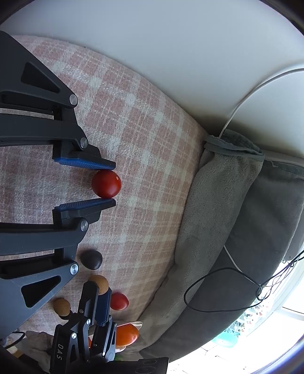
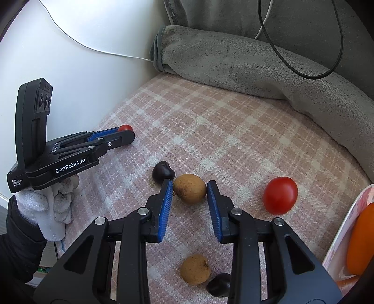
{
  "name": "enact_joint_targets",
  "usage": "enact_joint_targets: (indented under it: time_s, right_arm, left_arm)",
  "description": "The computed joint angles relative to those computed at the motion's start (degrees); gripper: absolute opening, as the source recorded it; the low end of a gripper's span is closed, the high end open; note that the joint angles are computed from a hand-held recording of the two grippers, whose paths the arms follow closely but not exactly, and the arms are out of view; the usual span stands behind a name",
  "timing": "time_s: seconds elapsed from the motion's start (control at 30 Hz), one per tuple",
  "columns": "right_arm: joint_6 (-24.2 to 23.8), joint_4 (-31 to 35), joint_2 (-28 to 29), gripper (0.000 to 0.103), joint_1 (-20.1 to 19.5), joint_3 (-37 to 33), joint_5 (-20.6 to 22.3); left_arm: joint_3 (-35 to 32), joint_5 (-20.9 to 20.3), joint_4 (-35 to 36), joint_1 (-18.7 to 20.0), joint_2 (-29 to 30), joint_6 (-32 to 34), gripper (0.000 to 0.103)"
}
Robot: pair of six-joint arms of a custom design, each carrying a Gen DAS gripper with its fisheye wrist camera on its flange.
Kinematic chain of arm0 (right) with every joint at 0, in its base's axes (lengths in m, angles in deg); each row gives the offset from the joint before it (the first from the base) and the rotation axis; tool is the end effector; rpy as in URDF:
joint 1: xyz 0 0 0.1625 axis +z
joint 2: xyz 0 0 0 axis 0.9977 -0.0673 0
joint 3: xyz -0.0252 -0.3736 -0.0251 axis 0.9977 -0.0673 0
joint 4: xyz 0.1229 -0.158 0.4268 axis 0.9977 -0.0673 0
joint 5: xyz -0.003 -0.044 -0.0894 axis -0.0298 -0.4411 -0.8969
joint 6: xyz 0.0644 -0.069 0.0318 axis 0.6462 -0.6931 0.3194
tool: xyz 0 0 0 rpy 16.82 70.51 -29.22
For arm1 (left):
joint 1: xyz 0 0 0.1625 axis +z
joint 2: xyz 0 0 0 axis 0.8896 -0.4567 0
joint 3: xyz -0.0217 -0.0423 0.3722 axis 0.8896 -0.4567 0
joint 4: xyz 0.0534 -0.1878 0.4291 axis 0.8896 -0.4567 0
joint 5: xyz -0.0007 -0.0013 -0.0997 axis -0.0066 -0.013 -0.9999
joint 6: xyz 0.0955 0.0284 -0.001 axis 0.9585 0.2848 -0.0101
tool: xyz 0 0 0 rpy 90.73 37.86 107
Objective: Organize fruits
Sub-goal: 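Close the right gripper on the longan while the left gripper closes on the cherry tomato, then carry the longan and tomato onto the plate and open both grippers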
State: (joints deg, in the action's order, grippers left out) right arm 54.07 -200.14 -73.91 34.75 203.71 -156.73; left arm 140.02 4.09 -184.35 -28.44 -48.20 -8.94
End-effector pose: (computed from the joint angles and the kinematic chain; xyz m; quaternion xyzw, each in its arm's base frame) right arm 0.3256 -0.3527 0.0461 0.3437 -0.9204 0.0859 0.1652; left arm -0.1140 -0.3325 0.2322 0.0618 0.9026 -0.3468 0.2476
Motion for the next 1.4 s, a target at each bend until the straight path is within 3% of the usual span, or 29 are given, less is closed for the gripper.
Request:
enact_joint_targets:
  time_s: [0.47,1.1,1.4]
  right_arm:
    - [1.18,-0.53,-10.1,0.032,-0.57,4.43,0.94]
    - [0.53,0.53,-29.12,0.032,-4.23,10.66,-3.32]
    - [-1.03,1.03,-36.14,0.032,-7.79,13.0,-4.81]
  left_arm:
    - [-0.35,-0.87,-0.97,-5.28,1.84,-1.09,0.022]
    - [-2.87,-6.79,-21.72,-8.99,19.6,6.71,0.023]
    - [-5.26,-10.51,-28.38,-10.23,28.06,9.73,0.023]
